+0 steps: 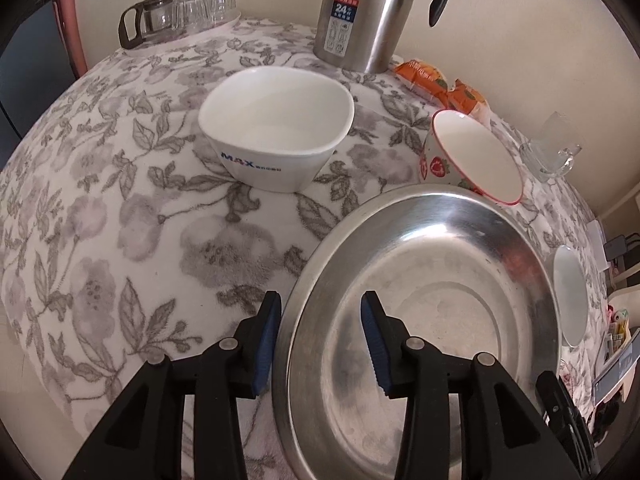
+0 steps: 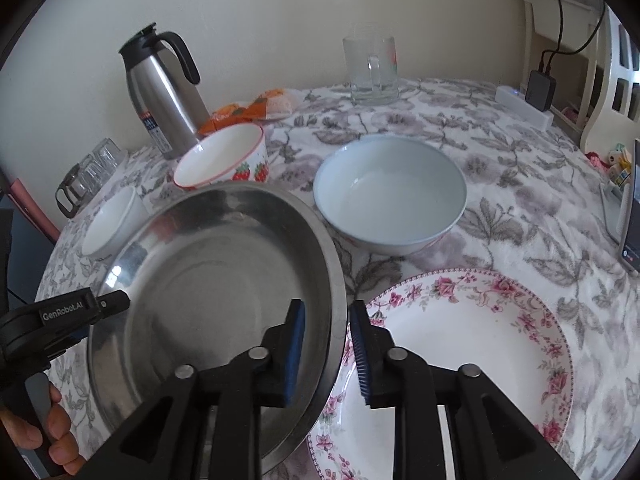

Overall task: Organize plates and bowls
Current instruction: 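Carry the steel basin with the left gripper and lower it onto the table, then open the left gripper and move the right tool to the pink-rose plate rim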

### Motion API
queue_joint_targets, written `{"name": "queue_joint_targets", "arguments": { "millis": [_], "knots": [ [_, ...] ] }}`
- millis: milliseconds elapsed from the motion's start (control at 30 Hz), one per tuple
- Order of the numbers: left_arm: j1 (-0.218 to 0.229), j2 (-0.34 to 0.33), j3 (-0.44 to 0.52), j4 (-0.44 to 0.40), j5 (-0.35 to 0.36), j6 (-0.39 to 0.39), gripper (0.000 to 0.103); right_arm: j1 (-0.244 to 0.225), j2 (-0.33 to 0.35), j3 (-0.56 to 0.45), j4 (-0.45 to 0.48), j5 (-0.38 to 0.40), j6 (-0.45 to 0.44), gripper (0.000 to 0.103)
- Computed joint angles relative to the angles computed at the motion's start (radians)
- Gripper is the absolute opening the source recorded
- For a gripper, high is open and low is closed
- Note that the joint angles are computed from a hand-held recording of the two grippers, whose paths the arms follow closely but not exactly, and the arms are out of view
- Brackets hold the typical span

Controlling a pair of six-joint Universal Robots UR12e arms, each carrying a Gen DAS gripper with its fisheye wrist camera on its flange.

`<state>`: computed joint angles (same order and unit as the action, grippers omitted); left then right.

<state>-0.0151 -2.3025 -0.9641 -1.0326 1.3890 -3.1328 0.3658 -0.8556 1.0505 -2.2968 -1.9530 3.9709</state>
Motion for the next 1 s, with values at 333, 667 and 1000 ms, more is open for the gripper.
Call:
{"name": "queue_joint_targets", "arguments": {
  "millis": [333,667,1000],
  "knots": [
    [-0.009,0.038,-0.053,0.061,0.029,0.058,0.067,0.012,0.01,-0.031,0.036,-0.037,-0.041,0.065],
    [-0.016,0.053,-0.076,0.082,0.088,0.048,0.093,0.017,0.007,-0.031,0.075,-0.069,-0.044,0.103],
    [-0.017,0.107,-0.156,0.197,0.002,0.073,0.1,0.016,-0.055,0.061,0.026,-0.143,0.072,0.103]
  ]
}}
